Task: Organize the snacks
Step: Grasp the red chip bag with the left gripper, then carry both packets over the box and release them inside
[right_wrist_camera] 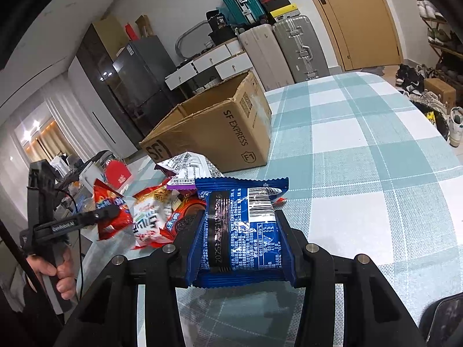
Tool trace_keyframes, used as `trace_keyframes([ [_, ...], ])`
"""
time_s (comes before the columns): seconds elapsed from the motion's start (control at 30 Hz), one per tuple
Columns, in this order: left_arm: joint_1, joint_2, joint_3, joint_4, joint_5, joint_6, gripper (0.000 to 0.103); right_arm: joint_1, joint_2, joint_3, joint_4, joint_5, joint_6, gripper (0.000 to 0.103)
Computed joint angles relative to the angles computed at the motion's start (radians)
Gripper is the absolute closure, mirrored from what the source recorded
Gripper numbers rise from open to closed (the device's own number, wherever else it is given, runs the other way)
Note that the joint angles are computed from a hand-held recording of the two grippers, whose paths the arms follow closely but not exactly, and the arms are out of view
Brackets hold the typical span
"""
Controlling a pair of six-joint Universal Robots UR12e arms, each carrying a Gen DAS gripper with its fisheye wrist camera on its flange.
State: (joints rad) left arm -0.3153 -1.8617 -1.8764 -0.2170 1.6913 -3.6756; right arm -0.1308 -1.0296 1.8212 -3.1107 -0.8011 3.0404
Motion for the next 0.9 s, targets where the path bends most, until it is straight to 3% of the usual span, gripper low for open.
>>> trace_keyframes([
  [0.13, -0.003, 0.022, -0.006, 0.025, 0.006, 0.020, 0.067, 0.009, -0.017, -0.004, 0.042, -0.022, -0.029, 0.057],
  [0.27, -0.009, 0.038, 0.005, 0.040, 0.019, 0.047, 0.066, 0.018, -0.046, 0.003, 0.010, -0.005, -0.065, 0.057],
  [0.47, -0.014, 0.050, 0.043, 0.055, -0.004, 0.090, 0.066, 0.029, -0.090, -0.013, -0.001, 0.069, -0.094, 0.057],
  [0.57, -0.023, 0.049, 0.076, 0.050, 0.027, 0.114, 0.066, 0.031, -0.096, -0.040, 0.016, 0.122, -0.076, 0.057],
  [0.63, -0.034, 0.045, 0.102, 0.033, 0.072, 0.126, 0.066, 0.038, -0.095, -0.066, 0.032, 0.137, -0.064, 0.057],
  [0.83, -0.038, 0.024, 0.182, -0.054, 0.075, 0.158, 0.066, 0.057, -0.084, -0.152, 0.131, 0.130, -0.061, 0.057],
  [0.9, -0.046, 0.001, 0.223, -0.090, 0.107, 0.166, 0.066, 0.064, -0.075, -0.189, 0.166, 0.133, -0.066, 0.057],
])
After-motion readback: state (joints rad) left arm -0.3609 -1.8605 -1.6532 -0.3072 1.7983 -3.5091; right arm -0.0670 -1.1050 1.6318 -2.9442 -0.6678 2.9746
